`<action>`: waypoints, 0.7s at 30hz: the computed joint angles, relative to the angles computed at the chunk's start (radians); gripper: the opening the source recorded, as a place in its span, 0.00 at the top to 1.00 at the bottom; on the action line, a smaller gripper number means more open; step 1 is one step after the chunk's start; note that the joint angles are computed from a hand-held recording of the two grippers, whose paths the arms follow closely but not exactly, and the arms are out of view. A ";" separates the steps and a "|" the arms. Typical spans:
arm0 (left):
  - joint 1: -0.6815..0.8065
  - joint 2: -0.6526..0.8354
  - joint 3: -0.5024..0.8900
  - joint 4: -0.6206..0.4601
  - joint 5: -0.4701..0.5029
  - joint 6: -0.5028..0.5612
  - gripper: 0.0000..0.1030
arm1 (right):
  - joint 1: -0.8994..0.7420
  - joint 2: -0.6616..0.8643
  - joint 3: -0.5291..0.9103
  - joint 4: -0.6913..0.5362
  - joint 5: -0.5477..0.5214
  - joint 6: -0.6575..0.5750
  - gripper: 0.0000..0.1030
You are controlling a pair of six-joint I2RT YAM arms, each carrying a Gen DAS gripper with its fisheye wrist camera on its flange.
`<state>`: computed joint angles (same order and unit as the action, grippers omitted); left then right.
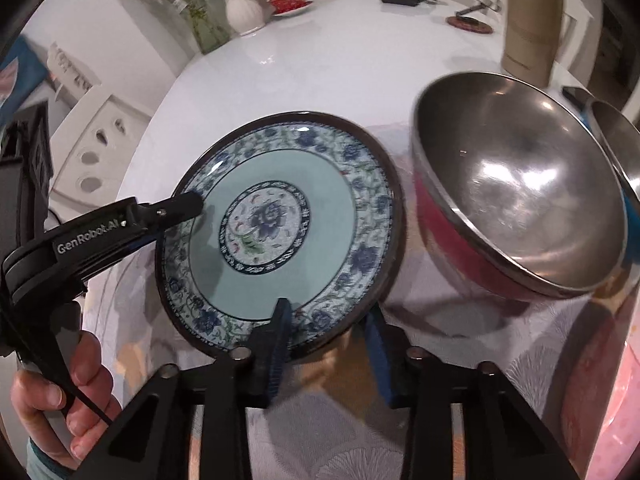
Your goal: Organize plates and bowls
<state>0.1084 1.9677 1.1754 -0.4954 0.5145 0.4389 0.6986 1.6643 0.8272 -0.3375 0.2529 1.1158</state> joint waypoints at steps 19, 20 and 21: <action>0.265 -0.306 -0.338 -0.142 -0.030 0.270 0.70 | 0.213 -0.129 -0.075 -0.068 -0.047 -0.028 0.66; 0.259 -0.318 -0.356 -0.129 -0.043 0.269 0.70 | 0.219 -0.132 -0.084 -0.066 -0.051 -0.029 0.66; 0.251 -0.327 -0.370 -0.115 -0.053 0.262 0.70 | 0.222 -0.131 -0.091 -0.062 -0.056 -0.028 0.66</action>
<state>0.3594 1.6404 0.8058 -0.6105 0.4620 0.7013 0.9208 1.5333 0.7360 -0.3991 0.1973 1.0875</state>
